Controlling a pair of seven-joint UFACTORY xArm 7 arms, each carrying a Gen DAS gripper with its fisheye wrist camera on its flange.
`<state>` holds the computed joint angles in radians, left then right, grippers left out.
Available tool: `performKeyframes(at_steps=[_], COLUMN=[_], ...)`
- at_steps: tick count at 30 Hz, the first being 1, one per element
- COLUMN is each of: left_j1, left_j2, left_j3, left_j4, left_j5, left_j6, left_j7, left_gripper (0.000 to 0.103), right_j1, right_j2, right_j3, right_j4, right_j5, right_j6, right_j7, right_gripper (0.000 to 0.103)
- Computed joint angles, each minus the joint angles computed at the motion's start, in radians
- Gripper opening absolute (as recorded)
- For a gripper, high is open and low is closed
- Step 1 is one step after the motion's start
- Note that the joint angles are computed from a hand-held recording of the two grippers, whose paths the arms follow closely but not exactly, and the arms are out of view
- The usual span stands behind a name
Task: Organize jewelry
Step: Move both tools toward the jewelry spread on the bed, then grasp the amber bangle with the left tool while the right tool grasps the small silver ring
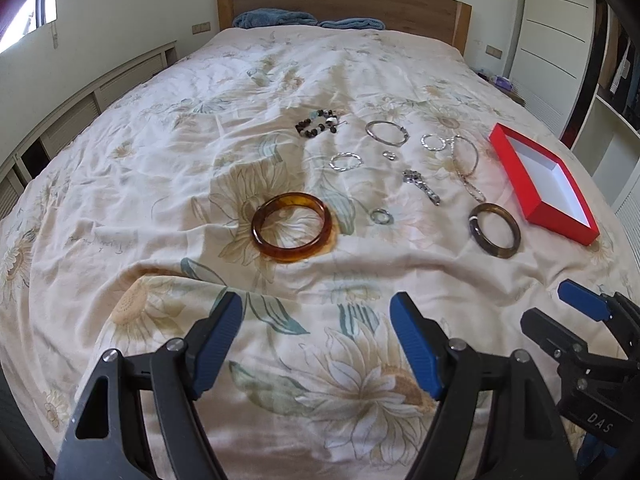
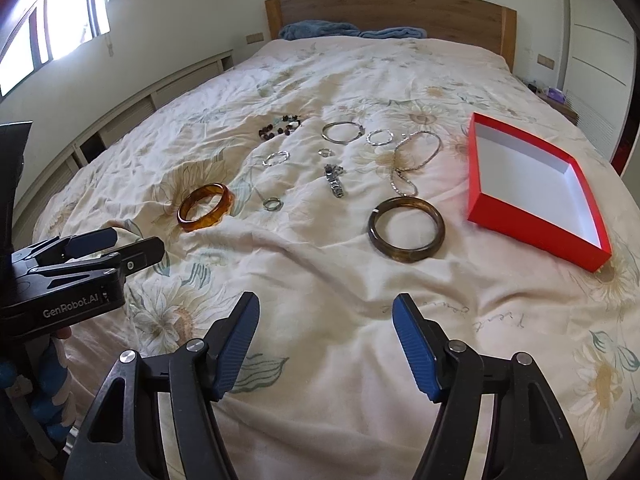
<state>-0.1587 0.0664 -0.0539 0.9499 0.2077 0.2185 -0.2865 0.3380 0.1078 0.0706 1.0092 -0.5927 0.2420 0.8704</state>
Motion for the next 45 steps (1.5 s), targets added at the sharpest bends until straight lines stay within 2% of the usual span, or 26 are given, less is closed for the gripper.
performKeyframes(at_steps=[12,18,24,27,32,40,45], left_j1=[0.025,0.116,0.167,0.174,0.22,0.201,0.189], left_j2=[0.08,0.119,0.221,0.265,0.344,0.405,0.44], left_j3=[0.001,-0.061,-0.098,-0.107,-0.16,-0.136,-0.117], left_j4=[0.075,0.109,0.226,0.275,0.36,0.415,0.448], left_j5=[-0.115,-0.34,-0.468,-0.487,-0.559,-0.561,-0.539], left_j6=[-0.021,-0.08,-0.052,-0.04,0.006,0.029,0.076], left_j7=[0.078,0.25,0.348,0.371,0.443,0.44,0.421], left_gripper=[0.075,0.074,0.073,0.067,0.045,0.043,0.028], right_j1=[0.008,-0.008,-0.035,-0.045,-0.061,-0.071,-0.07], right_j2=[0.094,0.168,0.289,0.351,0.448,0.546,0.595], right_j3=[0.008,0.038,0.074,0.085,0.107,0.12,0.12], right_j4=[0.111,0.198,0.342,0.417,0.536,0.648,0.707], right_j5=[0.158,0.306,0.457,0.514,0.591,0.672,0.696], right_j6=[-0.003,-0.009,-0.002,0.007,0.039,0.072,0.104], right_j7=[-0.201,-0.385,-0.566,-0.639,-0.741,-0.826,-0.859], right_gripper=[0.059,0.052,0.043,0.04,0.037,0.034,0.023])
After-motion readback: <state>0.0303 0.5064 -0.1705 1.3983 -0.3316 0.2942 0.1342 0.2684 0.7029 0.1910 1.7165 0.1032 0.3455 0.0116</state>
